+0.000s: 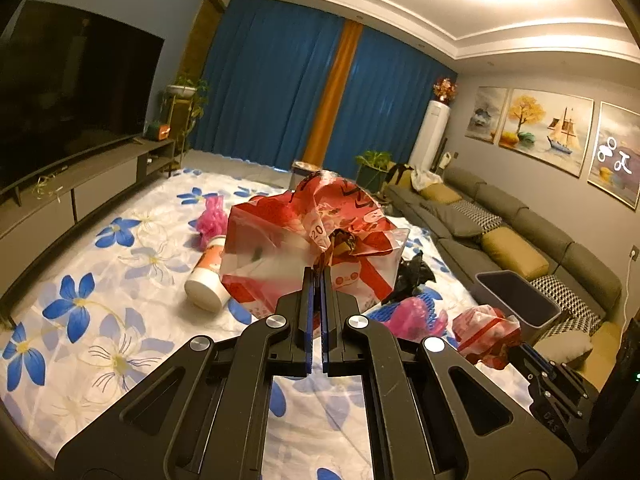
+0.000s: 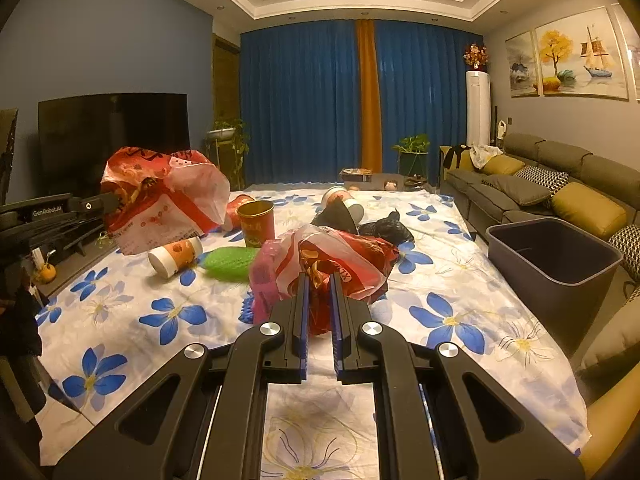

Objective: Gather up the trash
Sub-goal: 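Carry both red plastic bags over the grey bin with both tools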

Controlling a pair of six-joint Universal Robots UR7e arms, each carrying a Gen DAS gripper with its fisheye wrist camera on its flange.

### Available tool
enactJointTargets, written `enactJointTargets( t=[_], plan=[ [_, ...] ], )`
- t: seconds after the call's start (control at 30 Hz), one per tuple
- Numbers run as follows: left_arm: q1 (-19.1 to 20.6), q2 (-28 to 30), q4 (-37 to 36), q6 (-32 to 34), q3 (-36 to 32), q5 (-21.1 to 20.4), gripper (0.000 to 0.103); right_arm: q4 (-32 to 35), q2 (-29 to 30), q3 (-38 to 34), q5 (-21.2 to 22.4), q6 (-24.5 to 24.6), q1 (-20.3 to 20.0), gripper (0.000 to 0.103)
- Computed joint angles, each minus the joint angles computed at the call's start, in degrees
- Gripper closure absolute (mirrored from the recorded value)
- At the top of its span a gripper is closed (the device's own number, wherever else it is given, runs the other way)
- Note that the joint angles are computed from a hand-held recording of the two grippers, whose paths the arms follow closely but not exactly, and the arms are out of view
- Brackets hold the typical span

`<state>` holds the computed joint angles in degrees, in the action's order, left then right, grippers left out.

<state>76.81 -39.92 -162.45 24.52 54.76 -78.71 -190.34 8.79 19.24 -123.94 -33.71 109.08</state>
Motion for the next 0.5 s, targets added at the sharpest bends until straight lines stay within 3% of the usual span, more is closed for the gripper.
enactJointTargets(
  t=[0.5],
  plan=[
    [-2.46, 2.56, 2.85, 4.29, -0.59, -5.10, 0.101, -9.32, -4.29, 5.89, -1.02, -2.37, -0.47, 0.092]
  ],
)
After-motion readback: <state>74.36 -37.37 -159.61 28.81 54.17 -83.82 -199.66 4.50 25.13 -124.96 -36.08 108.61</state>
